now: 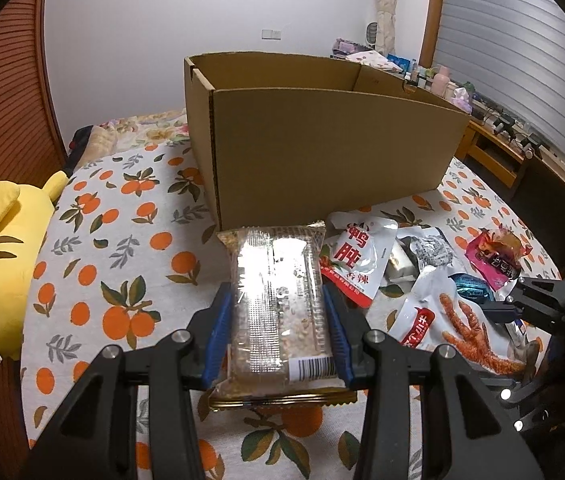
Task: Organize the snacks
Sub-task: 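Lift both packs over the box and open both tools to drop them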
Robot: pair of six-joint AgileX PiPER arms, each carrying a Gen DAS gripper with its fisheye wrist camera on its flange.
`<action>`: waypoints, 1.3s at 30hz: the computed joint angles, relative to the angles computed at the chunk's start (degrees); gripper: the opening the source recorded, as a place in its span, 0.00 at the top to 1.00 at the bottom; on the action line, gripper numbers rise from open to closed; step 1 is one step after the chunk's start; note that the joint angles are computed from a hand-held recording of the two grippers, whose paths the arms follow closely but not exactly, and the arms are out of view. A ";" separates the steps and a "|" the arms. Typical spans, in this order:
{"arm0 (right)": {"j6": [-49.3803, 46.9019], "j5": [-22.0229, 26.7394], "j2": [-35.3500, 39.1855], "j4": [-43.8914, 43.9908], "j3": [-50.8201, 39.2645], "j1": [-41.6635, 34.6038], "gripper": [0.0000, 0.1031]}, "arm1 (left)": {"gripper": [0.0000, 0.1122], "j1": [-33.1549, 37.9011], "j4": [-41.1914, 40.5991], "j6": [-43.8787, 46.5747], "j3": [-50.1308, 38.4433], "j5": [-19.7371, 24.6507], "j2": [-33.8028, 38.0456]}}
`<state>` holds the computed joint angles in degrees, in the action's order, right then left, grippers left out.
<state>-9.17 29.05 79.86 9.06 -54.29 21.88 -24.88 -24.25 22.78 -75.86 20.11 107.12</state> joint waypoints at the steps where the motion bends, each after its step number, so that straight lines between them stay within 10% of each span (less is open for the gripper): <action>1: 0.33 0.14 0.03 -0.71 -0.18 0.33 0.40 | 0.62 0.00 -0.03 0.04 -0.01 0.06 0.09; 12: -1.78 -0.01 -0.01 0.17 -1.25 0.88 0.55 | 0.62 0.29 -1.65 1.62 0.22 -0.22 -0.24; 39: -8.78 5.55 0.57 4.45 -17.94 -9.58 0.54 | 0.62 -1.26 2.42 -2.52 -11.97 4.22 -0.76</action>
